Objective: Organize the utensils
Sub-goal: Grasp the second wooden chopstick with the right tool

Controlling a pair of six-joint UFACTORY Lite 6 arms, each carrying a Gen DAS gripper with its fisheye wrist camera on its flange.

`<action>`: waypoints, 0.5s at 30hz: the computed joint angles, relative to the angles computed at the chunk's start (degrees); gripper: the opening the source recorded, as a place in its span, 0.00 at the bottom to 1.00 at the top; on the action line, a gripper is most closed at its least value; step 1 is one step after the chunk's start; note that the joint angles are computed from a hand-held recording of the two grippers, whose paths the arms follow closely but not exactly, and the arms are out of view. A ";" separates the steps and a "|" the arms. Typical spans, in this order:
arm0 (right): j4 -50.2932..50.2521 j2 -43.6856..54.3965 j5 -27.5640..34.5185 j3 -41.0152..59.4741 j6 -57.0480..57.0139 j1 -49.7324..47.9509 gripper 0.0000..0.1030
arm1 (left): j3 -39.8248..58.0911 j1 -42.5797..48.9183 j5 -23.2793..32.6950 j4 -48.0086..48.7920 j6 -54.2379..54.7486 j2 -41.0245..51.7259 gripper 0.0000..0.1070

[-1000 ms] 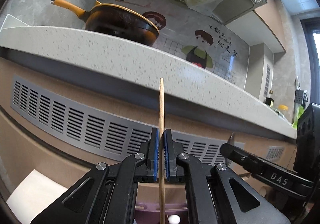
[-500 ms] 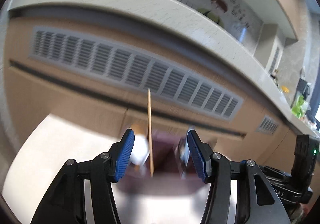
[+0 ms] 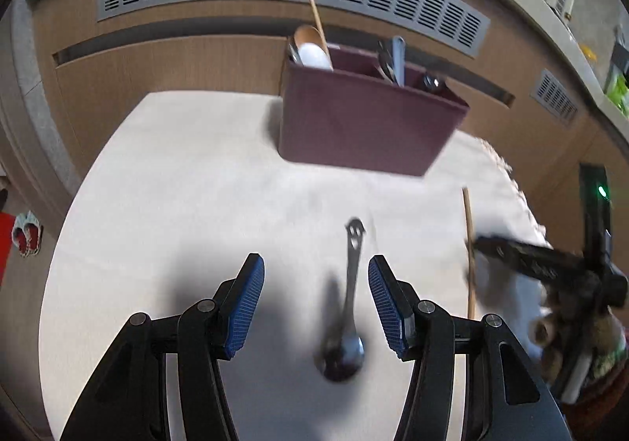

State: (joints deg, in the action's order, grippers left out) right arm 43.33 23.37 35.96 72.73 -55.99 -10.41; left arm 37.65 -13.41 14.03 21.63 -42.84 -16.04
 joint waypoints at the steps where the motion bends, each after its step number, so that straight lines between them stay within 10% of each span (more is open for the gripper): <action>1: 1.24 -0.58 -1.71 -0.98 -0.58 0.62 0.34 | -0.36 -0.42 0.15 0.11 -0.30 -0.36 0.52; 15: -23.82 -0.20 -17.56 -1.43 20.47 16.24 0.34 | -0.14 -0.01 0.43 -6.16 6.14 -0.82 0.52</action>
State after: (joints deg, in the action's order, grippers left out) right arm 19.51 23.18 18.40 71.30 -35.52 5.83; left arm 37.51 -13.42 14.46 15.47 -36.70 -16.85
